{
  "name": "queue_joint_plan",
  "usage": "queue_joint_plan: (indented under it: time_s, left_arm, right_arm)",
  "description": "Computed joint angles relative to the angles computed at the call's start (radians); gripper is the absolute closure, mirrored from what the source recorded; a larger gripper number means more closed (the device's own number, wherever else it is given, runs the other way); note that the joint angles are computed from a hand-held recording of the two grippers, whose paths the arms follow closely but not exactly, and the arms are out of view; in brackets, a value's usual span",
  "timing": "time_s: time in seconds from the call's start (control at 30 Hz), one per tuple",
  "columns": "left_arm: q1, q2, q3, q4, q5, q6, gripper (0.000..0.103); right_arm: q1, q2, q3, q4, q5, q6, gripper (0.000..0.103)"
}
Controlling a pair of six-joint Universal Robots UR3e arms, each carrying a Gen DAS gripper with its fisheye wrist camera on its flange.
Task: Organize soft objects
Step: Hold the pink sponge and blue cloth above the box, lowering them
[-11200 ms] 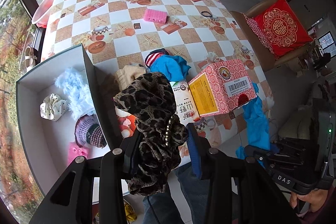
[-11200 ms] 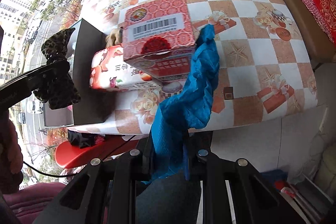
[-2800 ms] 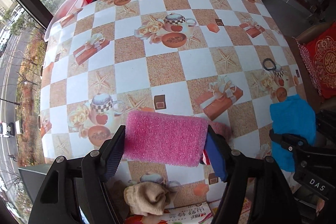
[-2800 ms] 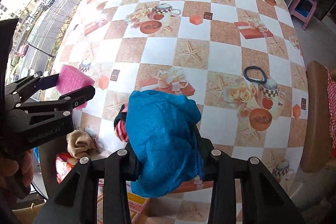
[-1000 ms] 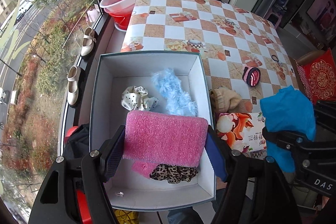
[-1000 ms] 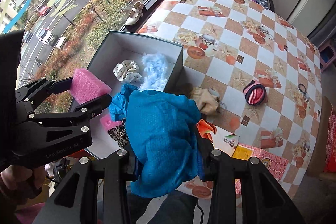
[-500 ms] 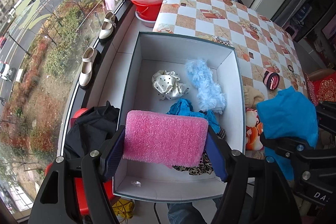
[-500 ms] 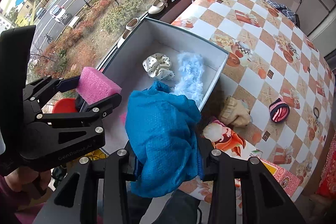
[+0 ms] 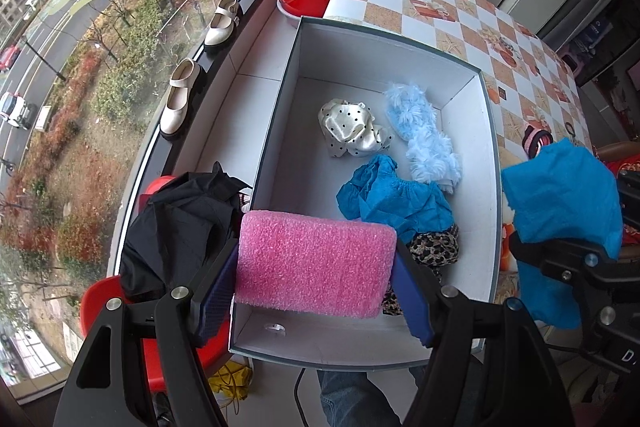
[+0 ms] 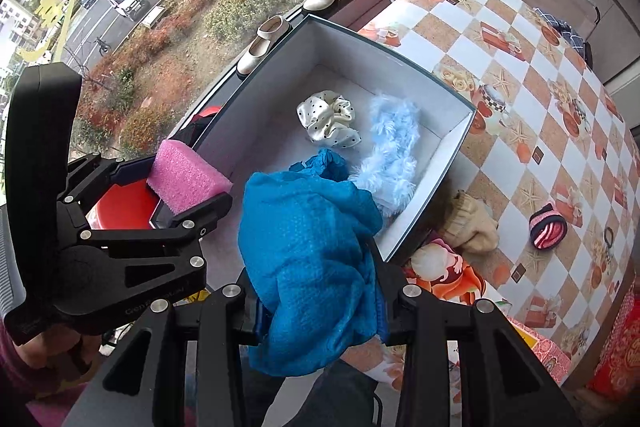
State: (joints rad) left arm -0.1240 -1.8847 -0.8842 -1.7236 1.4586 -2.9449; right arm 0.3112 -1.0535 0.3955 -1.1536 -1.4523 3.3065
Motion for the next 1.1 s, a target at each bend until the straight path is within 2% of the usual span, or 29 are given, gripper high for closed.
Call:
queue_joint_plan:
  time_s: [0.57,1.1]
  left_arm:
    - [-0.007,0.018,-0.059,0.015,0.002,0.001,0.028]
    - [-0.025,0.018,-0.058,0.012,0.013,0.011,0.028]
  right_arm:
    - [0.008,0.049,-0.061,0.037,0.007,-0.005,0.063]
    - [-0.003,-0.034,0.092,-0.041,0.018,0.008,0.063]
